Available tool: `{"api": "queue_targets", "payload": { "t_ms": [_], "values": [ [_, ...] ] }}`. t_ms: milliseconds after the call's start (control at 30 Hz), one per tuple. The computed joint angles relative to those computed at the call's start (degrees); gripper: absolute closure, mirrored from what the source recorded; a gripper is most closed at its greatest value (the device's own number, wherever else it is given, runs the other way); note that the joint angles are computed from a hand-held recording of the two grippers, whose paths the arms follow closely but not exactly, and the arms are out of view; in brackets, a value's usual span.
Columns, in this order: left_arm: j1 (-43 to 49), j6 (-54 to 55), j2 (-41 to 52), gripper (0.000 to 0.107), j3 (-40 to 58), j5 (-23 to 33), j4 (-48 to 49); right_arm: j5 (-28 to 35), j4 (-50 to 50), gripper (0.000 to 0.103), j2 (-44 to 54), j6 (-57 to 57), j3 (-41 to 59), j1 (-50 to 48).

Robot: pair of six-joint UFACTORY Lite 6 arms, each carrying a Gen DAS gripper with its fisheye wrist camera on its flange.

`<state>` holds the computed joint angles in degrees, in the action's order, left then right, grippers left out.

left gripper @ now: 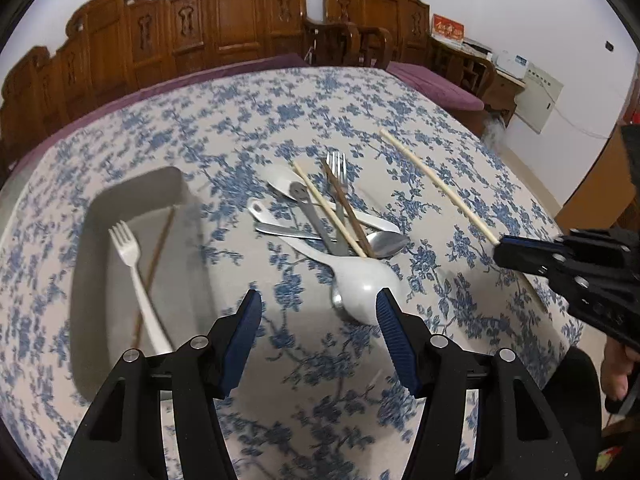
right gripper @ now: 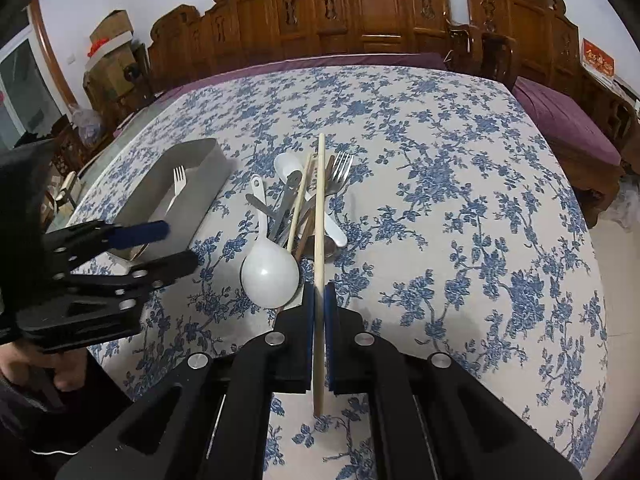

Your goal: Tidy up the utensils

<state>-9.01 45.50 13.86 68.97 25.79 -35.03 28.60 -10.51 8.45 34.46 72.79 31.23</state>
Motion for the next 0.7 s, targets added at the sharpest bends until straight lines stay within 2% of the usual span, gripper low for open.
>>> {"api": "queue_targets", "payload": {
  "t_ms": [133, 333, 467, 633, 700],
  "values": [
    [-3.3, -6.7, 3.8, 0.050, 2.5, -3.1, 6.4, -1.1, 1.1, 0.097, -1.3, -1.5, -2.1, -1.4],
    [-5.1, -13.8, 12.9, 0.050, 10.6, -0.2, 9.9, -2.5, 4.2, 0.097, -2.2, -4.6, -3.5, -4.2],
    [-4.3, -12.1, 18.2, 0.049, 16.4, 3.4, 4.4, -3.1, 6.2, 0.097, -3.1, -6.2, -4.2, -5.5],
    [-4.9, -13.4, 19.9, 0.049, 18.1, 3.9, 4.2, -3.1, 7.3, 0.097, -3.0, -7.4, -3.7, -5.3],
    [-4.7, -12.6, 19.8, 0.053, 18.0, 4.3, 3.0, -3.0, 7.2, 0.097, -3.2, -7.4, -3.6, -5.1]
  ]
}}
